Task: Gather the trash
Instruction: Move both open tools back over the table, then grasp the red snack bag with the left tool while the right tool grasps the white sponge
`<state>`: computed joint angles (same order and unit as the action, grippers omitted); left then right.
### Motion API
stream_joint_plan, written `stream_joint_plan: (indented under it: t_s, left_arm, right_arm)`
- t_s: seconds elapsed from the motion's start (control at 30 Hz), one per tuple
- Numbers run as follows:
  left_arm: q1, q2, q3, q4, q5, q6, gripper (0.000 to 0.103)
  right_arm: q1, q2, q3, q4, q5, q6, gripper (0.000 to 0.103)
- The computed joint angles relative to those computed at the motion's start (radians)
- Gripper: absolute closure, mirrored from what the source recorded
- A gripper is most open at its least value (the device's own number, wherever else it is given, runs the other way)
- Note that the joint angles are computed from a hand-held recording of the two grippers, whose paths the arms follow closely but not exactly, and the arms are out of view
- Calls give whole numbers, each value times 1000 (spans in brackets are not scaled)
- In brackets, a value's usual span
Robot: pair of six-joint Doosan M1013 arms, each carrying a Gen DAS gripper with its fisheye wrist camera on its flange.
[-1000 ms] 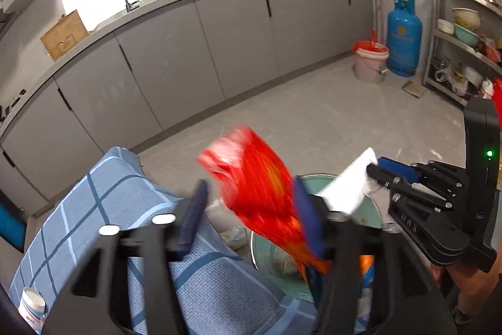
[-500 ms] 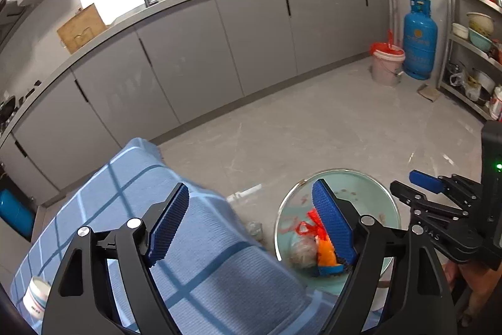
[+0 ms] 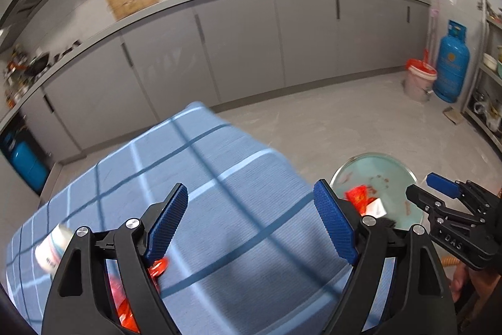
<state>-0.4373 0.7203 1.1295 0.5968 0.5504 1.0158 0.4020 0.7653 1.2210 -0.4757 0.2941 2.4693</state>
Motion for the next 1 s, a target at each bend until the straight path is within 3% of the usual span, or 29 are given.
stream_joint_plan:
  t_s: [0.2, 0.57, 1.0]
  left_arm:
    - [28, -51, 84, 74, -6, -115, 22]
    - [69, -119, 201, 184, -2, -281, 21]
    - [103, -160, 294, 233, 4, -386, 21]
  right_arm:
    - [40, 9, -34, 137, 3, -181, 45]
    - [98, 23, -90, 269, 26, -388, 40]
    - [135, 32, -128, 355, 53, -526, 39]
